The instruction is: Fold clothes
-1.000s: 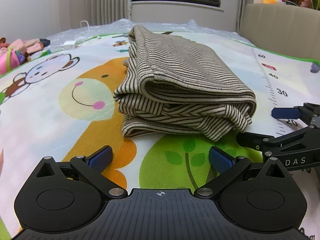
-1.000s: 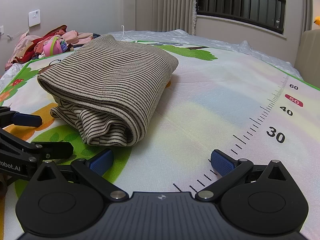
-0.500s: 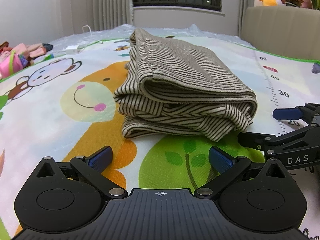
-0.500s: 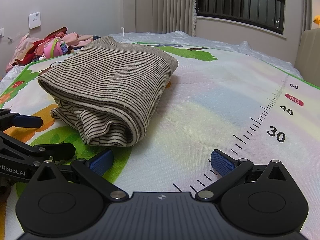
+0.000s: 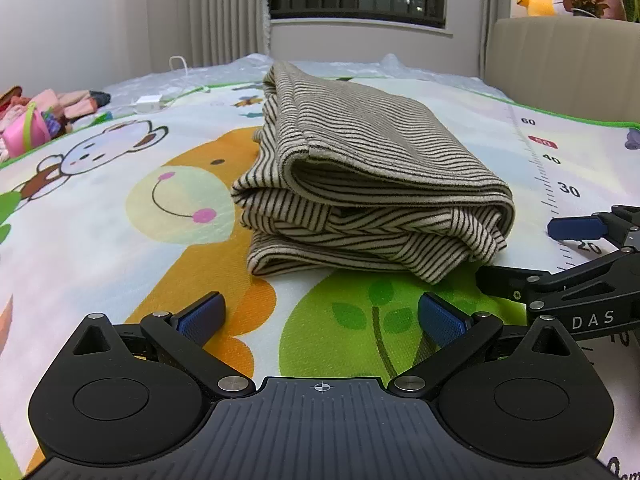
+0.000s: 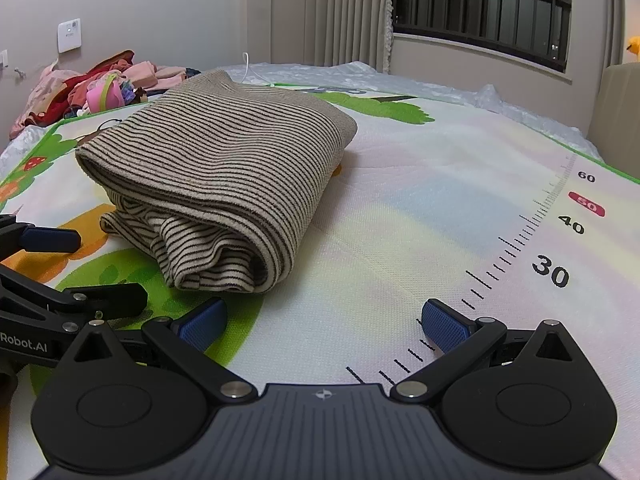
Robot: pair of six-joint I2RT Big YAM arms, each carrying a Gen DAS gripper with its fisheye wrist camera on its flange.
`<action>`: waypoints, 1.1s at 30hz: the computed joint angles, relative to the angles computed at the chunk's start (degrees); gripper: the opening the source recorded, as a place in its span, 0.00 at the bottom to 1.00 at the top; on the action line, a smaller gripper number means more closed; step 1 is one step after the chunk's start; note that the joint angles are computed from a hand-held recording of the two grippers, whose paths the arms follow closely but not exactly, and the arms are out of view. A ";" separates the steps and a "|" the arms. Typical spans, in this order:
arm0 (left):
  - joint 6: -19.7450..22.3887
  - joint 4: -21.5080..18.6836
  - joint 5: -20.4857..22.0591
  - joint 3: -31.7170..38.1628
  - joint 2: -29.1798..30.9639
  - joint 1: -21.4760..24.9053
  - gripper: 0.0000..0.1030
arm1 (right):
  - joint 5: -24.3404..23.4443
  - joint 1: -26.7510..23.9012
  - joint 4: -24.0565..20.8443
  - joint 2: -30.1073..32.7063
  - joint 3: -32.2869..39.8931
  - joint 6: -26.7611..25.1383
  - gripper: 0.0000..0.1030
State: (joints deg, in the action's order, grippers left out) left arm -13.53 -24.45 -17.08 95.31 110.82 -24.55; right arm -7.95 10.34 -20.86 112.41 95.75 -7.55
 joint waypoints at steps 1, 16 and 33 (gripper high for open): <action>0.00 -0.02 0.09 0.03 0.02 0.04 1.00 | -0.02 -0.01 -0.06 0.08 0.13 -0.06 1.00; -0.11 0.09 0.21 -0.20 -0.09 0.03 1.00 | -0.23 -0.12 -0.19 0.22 0.39 -0.08 1.00; 0.36 0.14 -0.27 -0.12 -0.02 -0.05 1.00 | -0.15 -0.10 -0.51 0.15 0.44 -0.04 1.00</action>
